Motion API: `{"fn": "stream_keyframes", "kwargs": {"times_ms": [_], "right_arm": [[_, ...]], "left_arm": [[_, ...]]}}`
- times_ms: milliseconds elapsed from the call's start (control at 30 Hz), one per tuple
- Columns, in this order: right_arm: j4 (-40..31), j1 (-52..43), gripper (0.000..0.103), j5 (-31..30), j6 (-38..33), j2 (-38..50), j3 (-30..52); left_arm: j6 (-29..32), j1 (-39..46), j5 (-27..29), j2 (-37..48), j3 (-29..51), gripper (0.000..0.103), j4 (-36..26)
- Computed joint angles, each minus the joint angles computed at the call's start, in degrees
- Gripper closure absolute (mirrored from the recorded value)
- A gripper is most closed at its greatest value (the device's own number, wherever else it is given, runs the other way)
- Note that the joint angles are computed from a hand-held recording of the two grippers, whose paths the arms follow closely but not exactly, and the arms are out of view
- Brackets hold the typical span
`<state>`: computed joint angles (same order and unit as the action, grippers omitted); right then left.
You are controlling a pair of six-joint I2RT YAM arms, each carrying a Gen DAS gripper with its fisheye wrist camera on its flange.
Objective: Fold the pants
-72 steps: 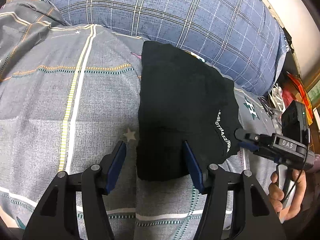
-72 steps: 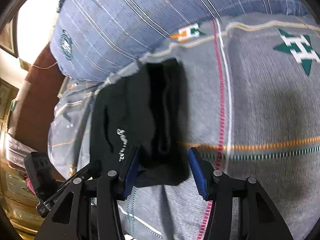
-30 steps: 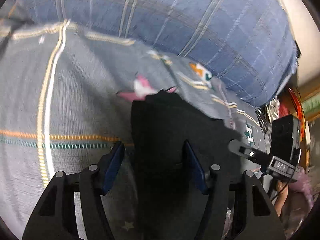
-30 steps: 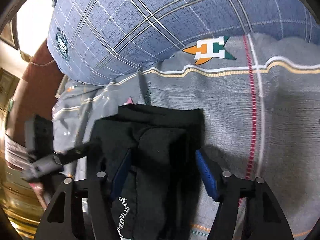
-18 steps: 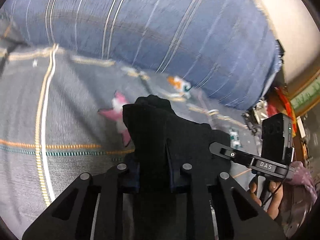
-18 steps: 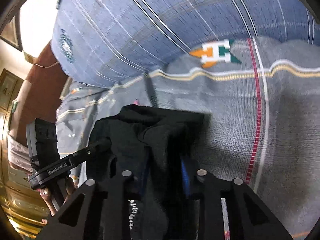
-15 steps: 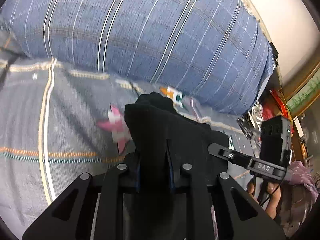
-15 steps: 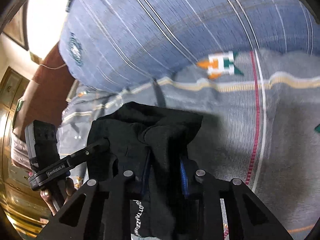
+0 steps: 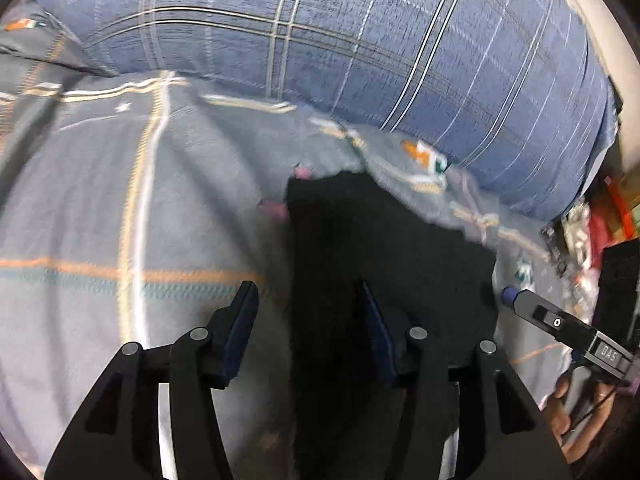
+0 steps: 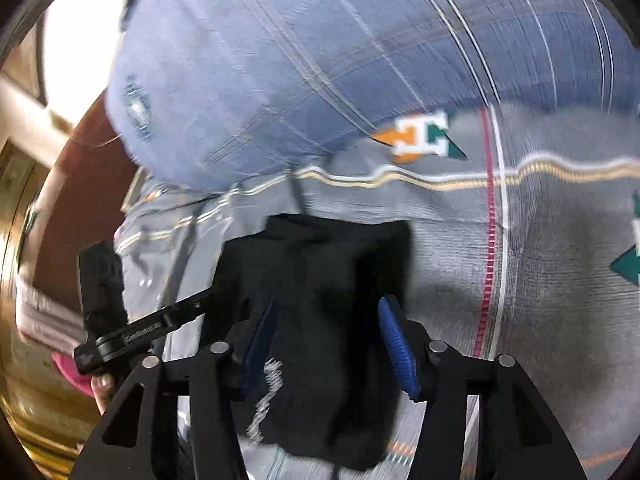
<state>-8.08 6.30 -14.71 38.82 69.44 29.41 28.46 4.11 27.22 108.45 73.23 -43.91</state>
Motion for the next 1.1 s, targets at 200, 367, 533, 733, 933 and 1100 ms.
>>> {"fn": "stream_keyframes", "kwargs": {"times_ms": [200,367,533,733,933,1100], "right_arm": [[-4.5,8.7,0.041,9.9,1.2,10.0,2.9],[-8.1,12.8,0.04,13.5,5.8,-3.3,-1.5],[-12.3,21.5,0.04,19.0,11.7,-9.2,-4.4],[-14.0,26.6,0.038,23.3,15.1,-6.9,-3.0],[-23.3,43.0,0.034,38.5,29.0,-21.7,-4.1],[-33.4,56.0,0.03,51.8,39.3,-17.7,1.7]], "left_arm": [[0.6,-1.1,-4.7,-6.7,-13.3,0.037,10.7],[2.3,2.2,-2.4,-11.3,-15.2,0.036,10.1],[5.5,5.0,-2.3,-14.2,-21.0,0.035,13.2],[4.9,7.9,-0.7,-20.6,-24.0,0.036,15.0],[11.9,18.4,6.1,-37.0,-34.3,0.034,16.7],[17.7,24.8,11.1,-46.1,-38.9,0.024,14.8]]}}
